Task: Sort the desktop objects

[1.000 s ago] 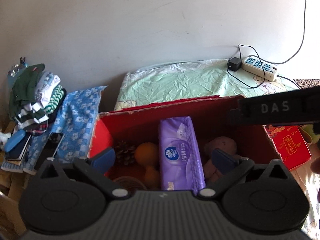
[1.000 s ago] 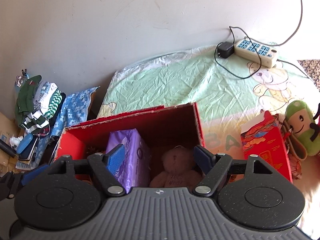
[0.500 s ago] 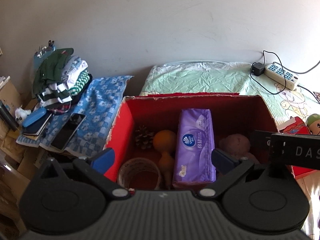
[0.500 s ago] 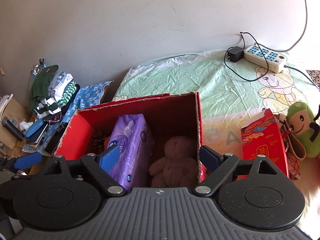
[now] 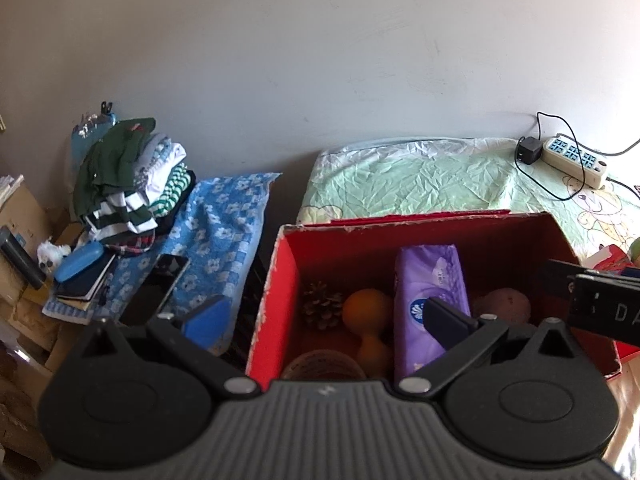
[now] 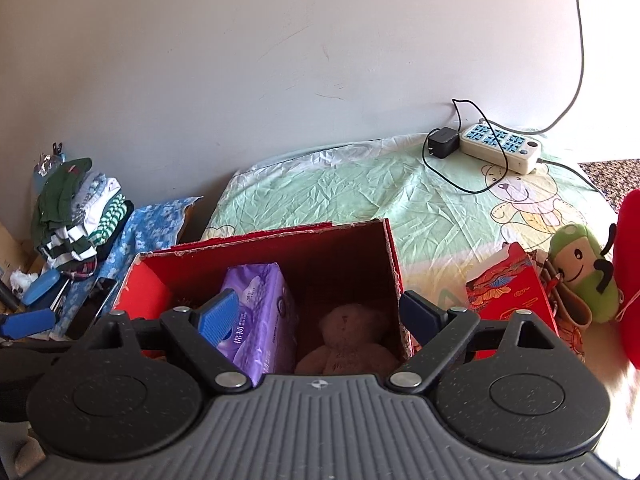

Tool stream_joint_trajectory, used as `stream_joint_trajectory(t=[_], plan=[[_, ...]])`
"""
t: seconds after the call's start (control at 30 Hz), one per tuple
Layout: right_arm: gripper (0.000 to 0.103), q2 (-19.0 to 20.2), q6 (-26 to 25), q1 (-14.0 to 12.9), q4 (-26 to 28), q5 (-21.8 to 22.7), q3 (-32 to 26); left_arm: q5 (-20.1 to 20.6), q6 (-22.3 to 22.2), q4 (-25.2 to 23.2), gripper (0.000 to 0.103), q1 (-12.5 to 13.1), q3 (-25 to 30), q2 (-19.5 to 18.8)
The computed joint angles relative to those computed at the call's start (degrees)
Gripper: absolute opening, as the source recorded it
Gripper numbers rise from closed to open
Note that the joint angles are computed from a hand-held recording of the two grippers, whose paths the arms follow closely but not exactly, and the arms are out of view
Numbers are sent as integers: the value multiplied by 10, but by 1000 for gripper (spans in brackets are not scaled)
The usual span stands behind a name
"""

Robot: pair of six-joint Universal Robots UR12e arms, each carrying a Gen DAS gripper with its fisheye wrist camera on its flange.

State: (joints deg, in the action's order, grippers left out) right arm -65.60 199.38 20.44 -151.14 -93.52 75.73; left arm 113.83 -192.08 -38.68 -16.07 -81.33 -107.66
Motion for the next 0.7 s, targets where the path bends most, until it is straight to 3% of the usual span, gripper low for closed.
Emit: stream_joint_trajectory(t=[0.1, 0.4, 0.7], plan=[[88, 4, 1, 6, 20, -21, -4, -9, -4, -4, 102, 8, -2, 3], [87, 11, 2, 16, 44, -10, -17, -39, 5, 5, 102, 24, -8, 5], [87, 17, 16, 20, 60, -51, -33, -68, 4, 9, 102, 30, -10, 4]])
